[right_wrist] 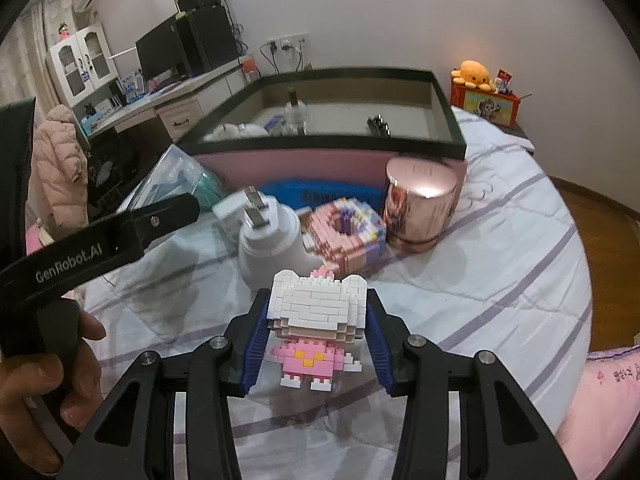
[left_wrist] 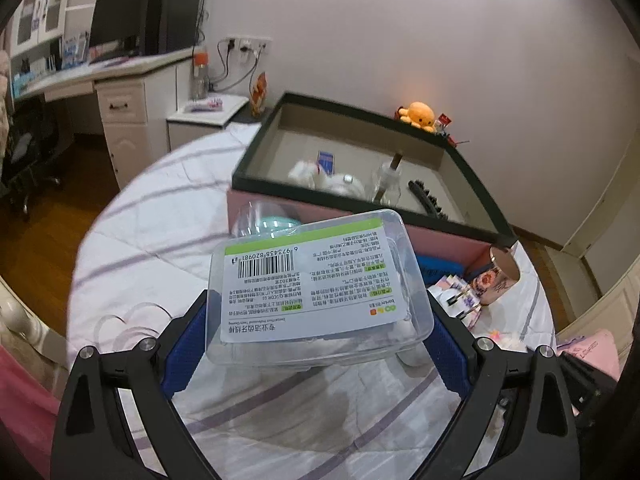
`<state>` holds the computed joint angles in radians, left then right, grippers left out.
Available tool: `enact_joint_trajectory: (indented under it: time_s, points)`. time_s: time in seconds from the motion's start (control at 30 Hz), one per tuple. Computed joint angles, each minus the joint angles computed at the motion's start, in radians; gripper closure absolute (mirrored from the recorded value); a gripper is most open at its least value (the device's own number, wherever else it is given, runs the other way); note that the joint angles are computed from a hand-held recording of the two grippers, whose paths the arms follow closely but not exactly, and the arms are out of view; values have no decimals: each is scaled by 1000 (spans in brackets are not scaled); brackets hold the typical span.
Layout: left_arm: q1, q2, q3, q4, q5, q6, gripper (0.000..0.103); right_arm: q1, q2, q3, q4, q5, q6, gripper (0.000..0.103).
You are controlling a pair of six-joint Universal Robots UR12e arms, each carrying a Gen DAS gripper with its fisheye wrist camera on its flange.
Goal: Organize rigid objects
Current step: 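Lift both held items and carry them toward the tray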
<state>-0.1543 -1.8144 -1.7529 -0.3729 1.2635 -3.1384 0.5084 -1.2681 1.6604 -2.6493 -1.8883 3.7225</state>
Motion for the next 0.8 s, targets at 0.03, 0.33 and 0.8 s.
enact_joint_trajectory:
  time_s: [0.03, 0.33, 0.8]
  points:
    - [3, 5, 1, 4, -3, 2, 7, 2, 0, -4, -1, -6, -4, 57]
    - [6, 9, 42, 48, 18, 53, 7, -8, 8, -64, -48, -48, -79, 57]
    - [-22, -124, 277, -22, 20, 142, 7, -114, 82, -222, -33, 41, -184, 57]
